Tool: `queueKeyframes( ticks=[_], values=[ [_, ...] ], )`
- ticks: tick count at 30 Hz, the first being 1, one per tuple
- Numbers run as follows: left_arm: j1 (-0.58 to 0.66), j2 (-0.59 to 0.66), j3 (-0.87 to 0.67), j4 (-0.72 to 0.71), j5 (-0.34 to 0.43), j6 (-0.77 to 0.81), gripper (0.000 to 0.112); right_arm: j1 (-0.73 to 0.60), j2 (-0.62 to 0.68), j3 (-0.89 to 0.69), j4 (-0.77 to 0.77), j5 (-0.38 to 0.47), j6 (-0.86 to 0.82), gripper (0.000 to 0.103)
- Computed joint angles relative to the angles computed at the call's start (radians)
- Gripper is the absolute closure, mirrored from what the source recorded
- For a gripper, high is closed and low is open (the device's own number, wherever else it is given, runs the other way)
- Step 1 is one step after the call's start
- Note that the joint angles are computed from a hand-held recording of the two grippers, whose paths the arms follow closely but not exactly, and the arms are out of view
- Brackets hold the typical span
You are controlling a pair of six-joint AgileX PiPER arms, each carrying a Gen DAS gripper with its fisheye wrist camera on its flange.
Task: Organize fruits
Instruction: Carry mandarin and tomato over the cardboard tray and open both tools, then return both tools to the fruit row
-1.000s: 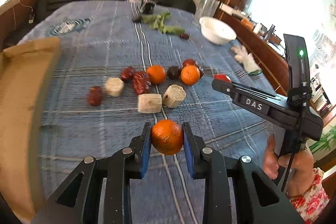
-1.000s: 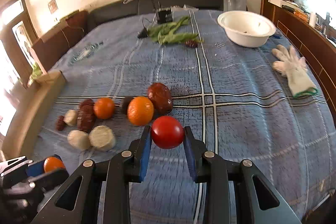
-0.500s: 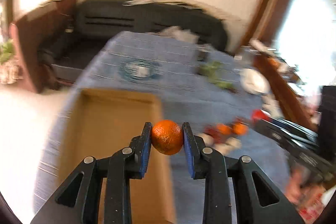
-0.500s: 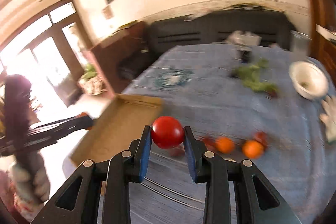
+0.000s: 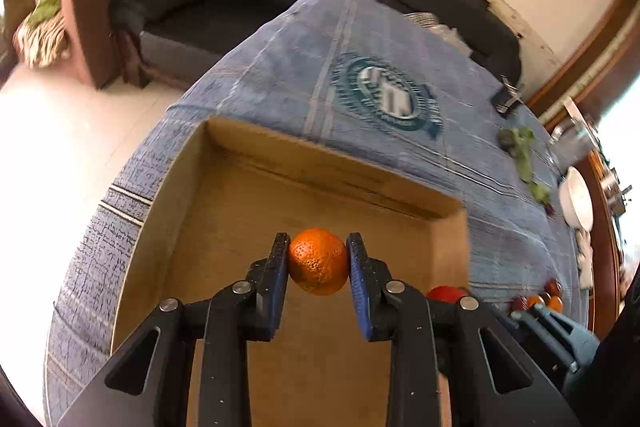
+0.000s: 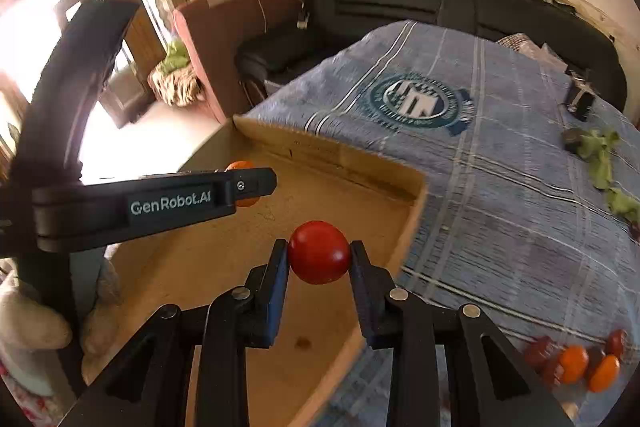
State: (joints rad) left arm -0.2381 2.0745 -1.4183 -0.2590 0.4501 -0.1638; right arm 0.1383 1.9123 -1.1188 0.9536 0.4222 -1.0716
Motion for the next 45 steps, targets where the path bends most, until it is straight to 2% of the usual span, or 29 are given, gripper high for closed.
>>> queueKeyframes(
  ticks=[4, 9, 11, 12, 14, 17, 19, 21, 23, 26, 28, 29, 33, 36, 38, 41, 45],
  values=[
    [0.044, 0.057, -0.044, -0.074, 0.027, 0.090, 0.085, 0.046, 0.079, -0.057, -0.072, -0.044, 0.076, 0.070],
    [0.055, 0.059, -0.027, -0.134, 0.001, 0.153, 0.081, 0.070, 0.128, -0.099, -0.137, -0.089, 0.148, 0.069],
    [0.058, 0.057, -0.022, -0.148, -0.003, 0.160, 0.074, 0.068, 0.128, -0.102, -0.132, -0.081, 0.156, 0.068],
    [0.063, 0.046, -0.005, -0.171, -0.012, 0.181, 0.072, 0.064, 0.122, -0.098, -0.111, -0.080, 0.142, 0.066],
    [0.066, 0.035, 0.006, -0.186, -0.017, 0.180, 0.070, 0.060, 0.102, -0.077, -0.056, -0.094, 0.089, 0.056],
    [0.030, -0.018, 0.037, 0.015, -0.031, -0.051, 0.070, 0.040, 0.039, -0.017, 0.074, -0.094, -0.043, 0.053],
    [-0.014, -0.089, 0.112, 0.202, -0.085, -0.246, 0.069, 0.013, -0.023, 0.042, 0.170, -0.073, -0.151, 0.053],
    [-0.054, -0.152, 0.185, 0.401, -0.127, -0.435, 0.062, -0.018, -0.091, 0.114, 0.265, -0.069, -0.266, 0.052],
    [-0.101, -0.251, 0.285, 0.601, -0.175, -0.617, 0.051, -0.070, -0.160, 0.195, 0.378, -0.045, -0.413, 0.046],
    [-0.231, -0.358, 0.338, 0.901, -0.064, -0.914, 0.045, -0.177, -0.260, 0.317, 0.482, 0.010, -0.569, 0.040],
    [-0.339, -0.424, 0.402, 1.101, -0.007, -1.114, 0.040, -0.286, -0.314, 0.392, 0.503, 0.080, -0.634, 0.038],
    [-0.392, -0.442, 0.427, 1.191, 0.025, -1.214, 0.037, -0.335, -0.331, 0.418, 0.501, 0.108, -0.651, 0.038],
    [-0.609, -0.452, 0.494, 1.469, 0.153, -1.599, 0.035, -0.599, -0.370, 0.508, 0.457, 0.241, -0.731, 0.037],
    [-0.723, -0.433, 0.507, 1.512, 0.212, -1.694, 0.035, -0.756, -0.352, 0.517, 0.408, 0.298, -0.764, 0.037],
    [-0.764, -0.408, 0.481, 1.487, 0.230, -1.677, 0.035, -0.842, -0.334, 0.513, 0.383, 0.324, -0.783, 0.037],
    [-0.827, -0.359, 0.437, 1.473, 0.296, -1.660, 0.035, -0.961, -0.291, 0.488, 0.354, 0.366, -0.808, 0.037],
    [-0.848, -0.322, 0.398, 1.430, 0.299, -1.623, 0.035, -1.052, -0.234, 0.440, 0.323, 0.398, -0.799, 0.037]
  ],
)
